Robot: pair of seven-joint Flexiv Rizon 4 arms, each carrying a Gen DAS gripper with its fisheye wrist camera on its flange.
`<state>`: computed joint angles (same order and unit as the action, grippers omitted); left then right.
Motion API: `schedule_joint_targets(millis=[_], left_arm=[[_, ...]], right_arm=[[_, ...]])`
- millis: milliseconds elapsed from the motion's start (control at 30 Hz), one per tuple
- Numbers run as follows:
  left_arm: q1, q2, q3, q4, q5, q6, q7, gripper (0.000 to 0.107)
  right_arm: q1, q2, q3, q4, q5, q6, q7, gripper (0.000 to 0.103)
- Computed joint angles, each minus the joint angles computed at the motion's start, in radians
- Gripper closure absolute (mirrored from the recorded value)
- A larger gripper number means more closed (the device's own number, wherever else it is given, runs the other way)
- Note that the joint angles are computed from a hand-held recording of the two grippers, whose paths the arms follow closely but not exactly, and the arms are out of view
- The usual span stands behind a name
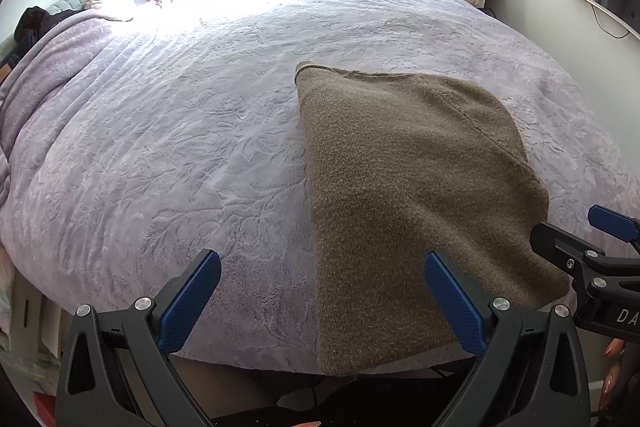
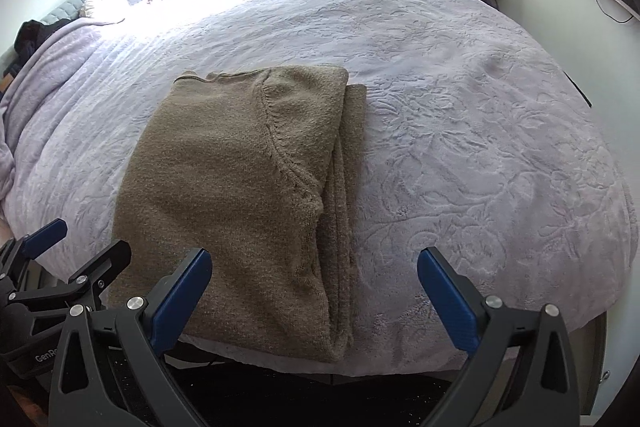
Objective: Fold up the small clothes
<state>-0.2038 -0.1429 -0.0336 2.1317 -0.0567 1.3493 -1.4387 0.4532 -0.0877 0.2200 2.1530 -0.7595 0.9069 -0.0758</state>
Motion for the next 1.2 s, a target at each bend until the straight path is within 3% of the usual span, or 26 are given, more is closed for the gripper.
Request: schedule_joint_targets(millis=[1200], left_arm=[[0.003, 0.005, 0.002, 0.002, 0.012, -0.012, -0.009, 0.005]], right_arm=[[0.005, -0.005, -0.001, -0.005, 0.0, -0.001, -0.011, 0.001]])
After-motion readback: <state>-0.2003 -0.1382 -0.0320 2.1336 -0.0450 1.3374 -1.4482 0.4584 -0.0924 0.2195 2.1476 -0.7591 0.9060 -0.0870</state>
